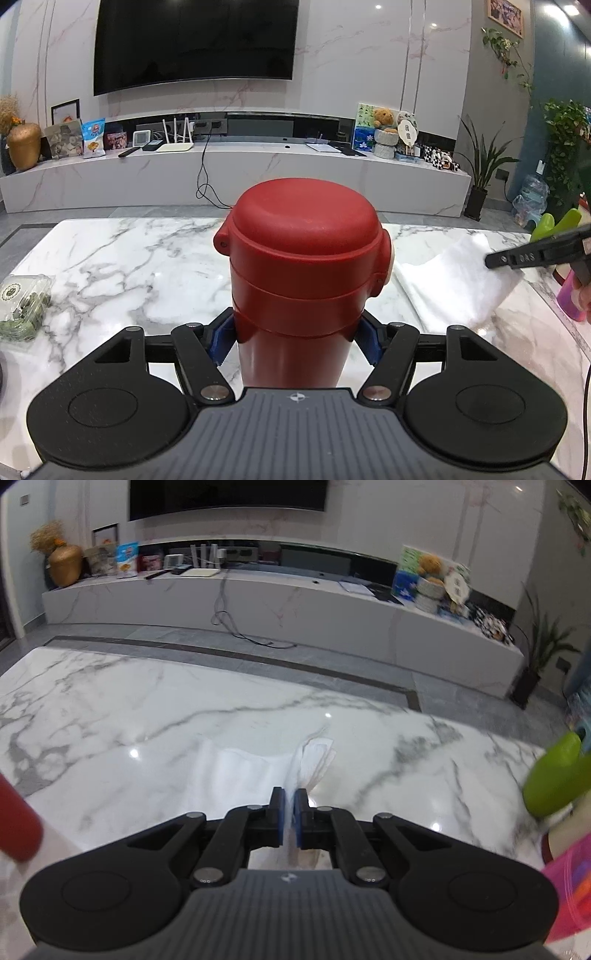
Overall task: Clean container
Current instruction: 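Move the right gripper to the white towel and pinch it up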
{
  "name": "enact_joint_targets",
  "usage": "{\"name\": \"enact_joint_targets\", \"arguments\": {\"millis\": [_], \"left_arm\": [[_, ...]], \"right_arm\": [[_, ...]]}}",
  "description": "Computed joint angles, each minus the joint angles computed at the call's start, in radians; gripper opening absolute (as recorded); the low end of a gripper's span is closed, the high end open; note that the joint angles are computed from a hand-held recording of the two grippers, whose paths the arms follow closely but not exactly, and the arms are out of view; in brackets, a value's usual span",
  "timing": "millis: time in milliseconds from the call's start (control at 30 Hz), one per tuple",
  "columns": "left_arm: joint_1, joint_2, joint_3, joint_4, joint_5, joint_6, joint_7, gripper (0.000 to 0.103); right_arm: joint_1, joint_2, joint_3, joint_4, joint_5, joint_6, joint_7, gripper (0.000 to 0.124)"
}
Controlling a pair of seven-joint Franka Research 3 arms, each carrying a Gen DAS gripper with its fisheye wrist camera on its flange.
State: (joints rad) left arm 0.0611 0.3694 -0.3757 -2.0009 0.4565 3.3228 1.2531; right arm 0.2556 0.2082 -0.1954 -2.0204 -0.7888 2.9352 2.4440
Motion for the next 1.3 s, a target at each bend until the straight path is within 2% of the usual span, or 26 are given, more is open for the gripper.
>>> {"name": "enact_joint_targets", "arguments": {"millis": [100,233,333,500,667,767,800,833,900,967,1000,1133,1300], "left_arm": [[0.005,0.003,-0.004,0.001,0.003,0.003,-0.001,0.064],[0.076,0.016,-0.074,0.007,0.021,-0.008,0.004,0.064],[0.101,0.023,-0.102,0.010,0.023,-0.016,0.010,0.064],[0.142,0.036,-0.144,0.018,0.019,-0.026,0.029,0.064],[0.072,0.024,-0.078,0.015,0.000,-0.018,0.031,0.064],[0.063,0.018,-0.071,0.010,-0.006,-0.016,0.028,0.064],[0.063,0.018,-0.072,0.009,-0.007,-0.016,0.027,0.064],[0.063,0.017,-0.071,0.008,-0.008,-0.016,0.026,0.064],[0.054,0.011,-0.062,0.002,-0.010,-0.014,0.023,0.064],[0.055,0.010,-0.062,0.000,-0.009,-0.014,0.022,0.064],[0.057,0.010,-0.065,-0.001,-0.009,-0.014,0.021,0.064],[0.083,0.012,-0.092,-0.002,-0.004,-0.017,0.021,0.064],[0.103,0.016,-0.111,-0.003,0.003,-0.015,0.025,0.064]], "right_arm": [[0.002,0.032,0.029,0.039,0.045,0.004,-0.073,0.006],[0.019,0.088,0.051,0.094,0.160,-0.006,-0.184,0.006],[0.048,0.128,0.035,0.123,0.223,-0.033,-0.209,0.006],[0.046,0.165,0.041,0.113,0.387,0.007,-0.278,0.006],[0.064,0.178,0.031,0.118,0.489,0.010,-0.357,0.010],[0.111,0.167,-0.013,0.113,0.475,0.011,-0.369,0.013],[0.132,0.163,-0.035,0.109,0.457,0.018,-0.359,0.021],[0.156,0.162,-0.061,0.107,0.435,0.025,-0.339,0.041],[0.222,0.166,-0.139,0.108,0.365,0.043,-0.260,0.062],[0.261,0.177,-0.186,0.122,0.309,0.032,-0.200,0.062],[0.261,0.183,-0.186,0.135,0.299,0.010,-0.189,0.062],[0.231,0.216,-0.156,0.184,0.266,-0.055,-0.157,0.062],[0.187,0.252,-0.110,0.219,0.276,-0.090,-0.151,0.060]]}}
